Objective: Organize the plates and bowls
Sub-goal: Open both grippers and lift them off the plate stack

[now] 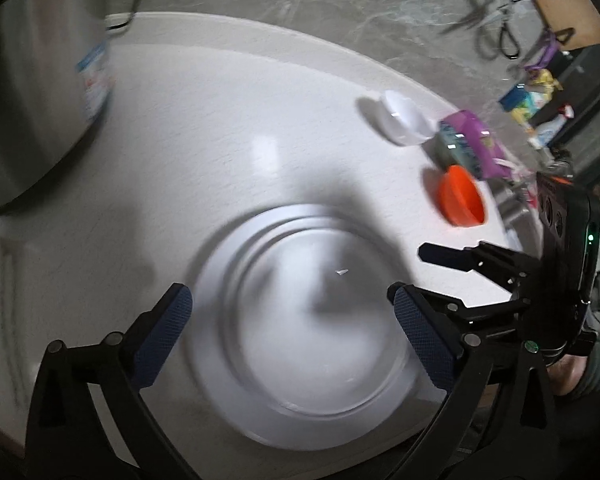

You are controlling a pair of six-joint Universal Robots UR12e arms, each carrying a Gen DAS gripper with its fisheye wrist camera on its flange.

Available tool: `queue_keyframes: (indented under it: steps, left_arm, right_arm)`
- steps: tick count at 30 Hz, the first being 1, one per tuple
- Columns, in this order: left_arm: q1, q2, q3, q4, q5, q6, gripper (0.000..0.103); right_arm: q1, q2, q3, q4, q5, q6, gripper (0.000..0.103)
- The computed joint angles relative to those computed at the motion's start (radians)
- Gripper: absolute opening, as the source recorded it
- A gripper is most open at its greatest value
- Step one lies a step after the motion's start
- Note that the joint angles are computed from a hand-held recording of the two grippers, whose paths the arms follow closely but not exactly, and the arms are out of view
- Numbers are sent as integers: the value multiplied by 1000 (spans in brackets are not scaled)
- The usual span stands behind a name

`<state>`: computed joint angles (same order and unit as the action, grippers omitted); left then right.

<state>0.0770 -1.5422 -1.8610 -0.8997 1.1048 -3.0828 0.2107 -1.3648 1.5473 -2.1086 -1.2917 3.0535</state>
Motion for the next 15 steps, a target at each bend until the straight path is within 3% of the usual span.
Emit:
queue_keyframes:
  steps: [4,7,12,15]
  left_arm:
    - [-33,-35,58,-57,-30,-2,103]
    - [-79,-75,115,-87,12,-61,102]
    - [-155,-166,236,-110,30,-107,101]
    - [-207,-235,335,-126,46,-119,100]
  right_arm:
    - [-61,-51,59,-99,67,98,71]
    - [-118,-91,99,-172,78,195,71]
    - [-271,-155,155,-245,89,336,71]
    - [-374,-168,170,-250,144,395,71]
